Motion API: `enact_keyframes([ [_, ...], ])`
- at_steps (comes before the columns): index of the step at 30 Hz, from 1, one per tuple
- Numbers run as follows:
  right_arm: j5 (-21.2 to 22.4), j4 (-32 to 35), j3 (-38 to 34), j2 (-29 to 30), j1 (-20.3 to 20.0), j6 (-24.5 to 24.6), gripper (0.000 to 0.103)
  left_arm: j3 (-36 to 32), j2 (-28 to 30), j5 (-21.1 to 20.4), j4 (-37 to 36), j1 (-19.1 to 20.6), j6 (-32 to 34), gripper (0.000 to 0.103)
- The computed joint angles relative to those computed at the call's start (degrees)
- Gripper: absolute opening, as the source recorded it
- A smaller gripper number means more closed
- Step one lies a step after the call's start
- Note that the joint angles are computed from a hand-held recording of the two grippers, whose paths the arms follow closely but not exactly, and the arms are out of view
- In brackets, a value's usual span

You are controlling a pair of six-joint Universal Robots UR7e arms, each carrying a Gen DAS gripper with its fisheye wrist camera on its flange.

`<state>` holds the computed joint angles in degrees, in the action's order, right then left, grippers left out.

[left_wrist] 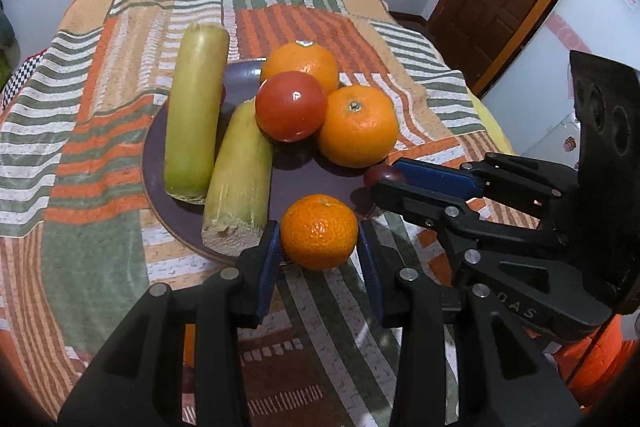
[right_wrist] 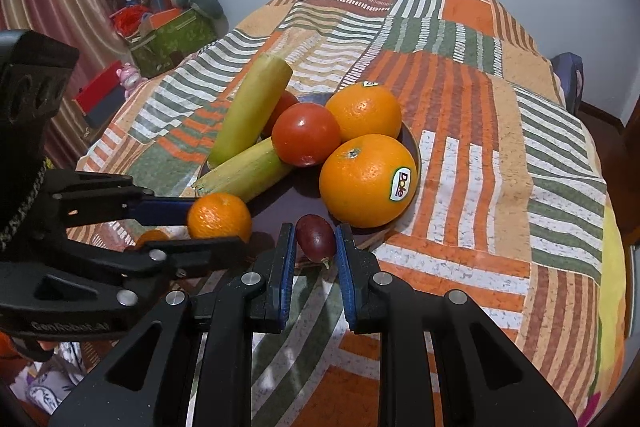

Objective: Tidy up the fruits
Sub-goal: 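Set the mandarin on the plate with left gripper while right drops the grape beside it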

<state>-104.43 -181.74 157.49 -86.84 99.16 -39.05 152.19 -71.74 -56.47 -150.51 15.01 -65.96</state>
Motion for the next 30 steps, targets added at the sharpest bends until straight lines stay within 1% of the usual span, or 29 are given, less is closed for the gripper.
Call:
enact_keyframes([
  [5,-0.1,-0.56,-0.27,1.64,-0.49,-0.07,0.019,-0.14,1.28,-0.11,-0.92,0.96,0.12,0.038],
  [9,-0.29,0.38,-0.66,1.97,-1.13,0.19,0.019,-0.4,2.46,-0.58,-1.45,1.54,0.95,0.039],
  [13,0.06,2.13,-1.09,1.29,-1.56,0.8,0.019,-0.36,2.5,-1.1,-2.25,1.75,1.86,0.044],
  [14,0.0,2.47,-1.22,1.18,-1.58,0.98,0.02,-0.29,2.4,-1.19,-2.27,1.63,1.75,0.045],
  [17,-0.65,2.2,-1.26,1.14,-1.35,1.36,0.027,-0.1,1.57,-1.15,-0.99,0.71,0.97,0.047],
  [19,-0.72,2.43,-1.11,0.47,-1.2,1.45,0.028,0.03,0.92,-1.0,0.15,-0.21,0.07,0.047],
  [23,-0.77,3.22,-0.96,-1.3,-0.33,1.89,0.028,0.6,-2.17,-0.39,4.12,-3.08,-2.7,0.047],
  [26,-0.93,3.65,-0.83,-2.57,1.03,2.41,0.028,0.93,-6.28,0.57,10.29,-6.03,-6.08,0.047],
  [28,-0.95,3.4,-0.58,-3.37,2.23,2.92,0.028,1.27,-10.32,1.21,15.55,-8.28,-8.84,0.047],
  [30,-0.81,4.02,-0.59,-4.19,3.29,3.51,0.028,1.26,-13.69,2.13,21.05,-10.1,-11.83,0.05],
])
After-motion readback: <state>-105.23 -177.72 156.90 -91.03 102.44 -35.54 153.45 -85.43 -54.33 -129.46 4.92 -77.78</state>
